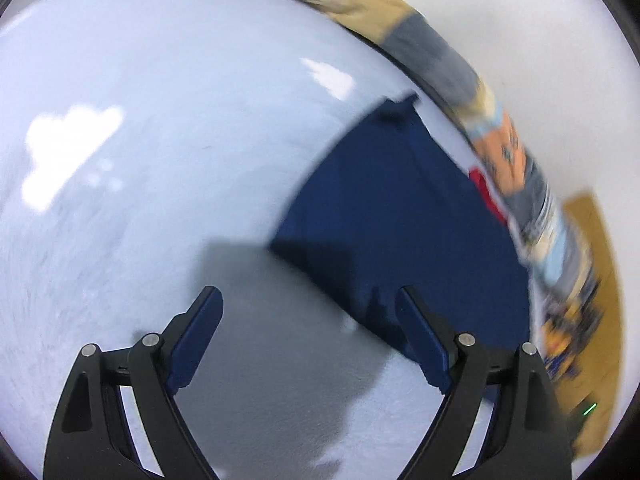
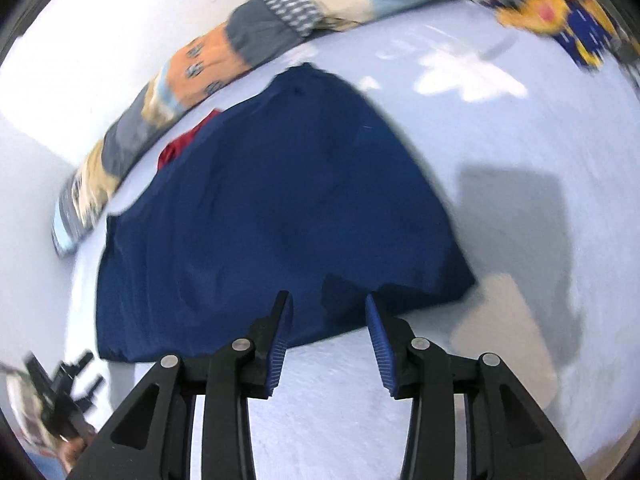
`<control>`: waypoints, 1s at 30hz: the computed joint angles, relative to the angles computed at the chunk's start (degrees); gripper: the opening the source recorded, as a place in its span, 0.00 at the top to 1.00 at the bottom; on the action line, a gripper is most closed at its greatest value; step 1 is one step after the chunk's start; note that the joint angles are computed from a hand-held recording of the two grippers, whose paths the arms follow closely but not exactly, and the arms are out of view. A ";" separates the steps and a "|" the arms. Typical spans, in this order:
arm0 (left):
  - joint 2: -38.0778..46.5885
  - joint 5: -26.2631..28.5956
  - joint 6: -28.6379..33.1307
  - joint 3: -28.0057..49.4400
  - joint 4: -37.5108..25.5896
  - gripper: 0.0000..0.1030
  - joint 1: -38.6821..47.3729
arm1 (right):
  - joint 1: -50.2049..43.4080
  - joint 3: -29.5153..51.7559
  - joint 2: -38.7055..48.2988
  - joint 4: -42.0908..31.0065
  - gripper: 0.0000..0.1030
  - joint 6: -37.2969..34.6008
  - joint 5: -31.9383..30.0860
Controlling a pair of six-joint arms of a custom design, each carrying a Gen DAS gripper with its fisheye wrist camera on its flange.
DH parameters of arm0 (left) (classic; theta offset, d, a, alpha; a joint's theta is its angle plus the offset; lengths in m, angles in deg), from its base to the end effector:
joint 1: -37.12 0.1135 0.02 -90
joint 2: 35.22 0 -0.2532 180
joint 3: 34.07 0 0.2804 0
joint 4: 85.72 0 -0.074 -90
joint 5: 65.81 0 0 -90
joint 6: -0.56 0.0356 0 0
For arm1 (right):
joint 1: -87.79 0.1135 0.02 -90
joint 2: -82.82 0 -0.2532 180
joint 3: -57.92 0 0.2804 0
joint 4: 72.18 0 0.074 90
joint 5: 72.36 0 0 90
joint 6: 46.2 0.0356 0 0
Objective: Fold large clothes
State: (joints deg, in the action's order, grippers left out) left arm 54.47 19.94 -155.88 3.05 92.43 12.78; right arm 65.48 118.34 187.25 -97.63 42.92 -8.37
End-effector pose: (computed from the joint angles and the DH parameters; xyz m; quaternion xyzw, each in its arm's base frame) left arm 0.2314 -0.1018 0.0550 -0.3523 0.8840 -0.1926 0.2396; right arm 0.3038 -0.1078 0.0646 0.1388 0.9495 0.1820 0.2147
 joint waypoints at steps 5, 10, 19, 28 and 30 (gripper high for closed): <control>-1.59 9.34 -4.51 -9.06 16.76 0.15 4.72 | -8.72 4.92 6.22 -6.57 0.56 4.15 -10.43; 5.44 14.14 -6.79 -8.40 27.24 0.15 4.94 | -12.46 8.00 12.75 -8.30 0.56 7.70 -14.12; 18.90 14.62 -8.71 -4.59 40.19 0.15 5.20 | -9.02 8.09 16.39 1.99 0.46 13.67 -16.54; 28.64 5.42 -5.74 4.63 45.31 0.18 3.81 | -7.82 6.86 21.33 23.64 0.63 26.28 -23.43; 27.99 2.87 -6.07 5.63 41.87 0.59 3.76 | -6.90 9.61 23.66 23.12 0.79 25.92 -23.16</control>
State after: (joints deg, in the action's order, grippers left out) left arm 82.46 22.81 -161.95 8.68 134.31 16.54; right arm 58.58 127.95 210.91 -74.51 68.84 -31.53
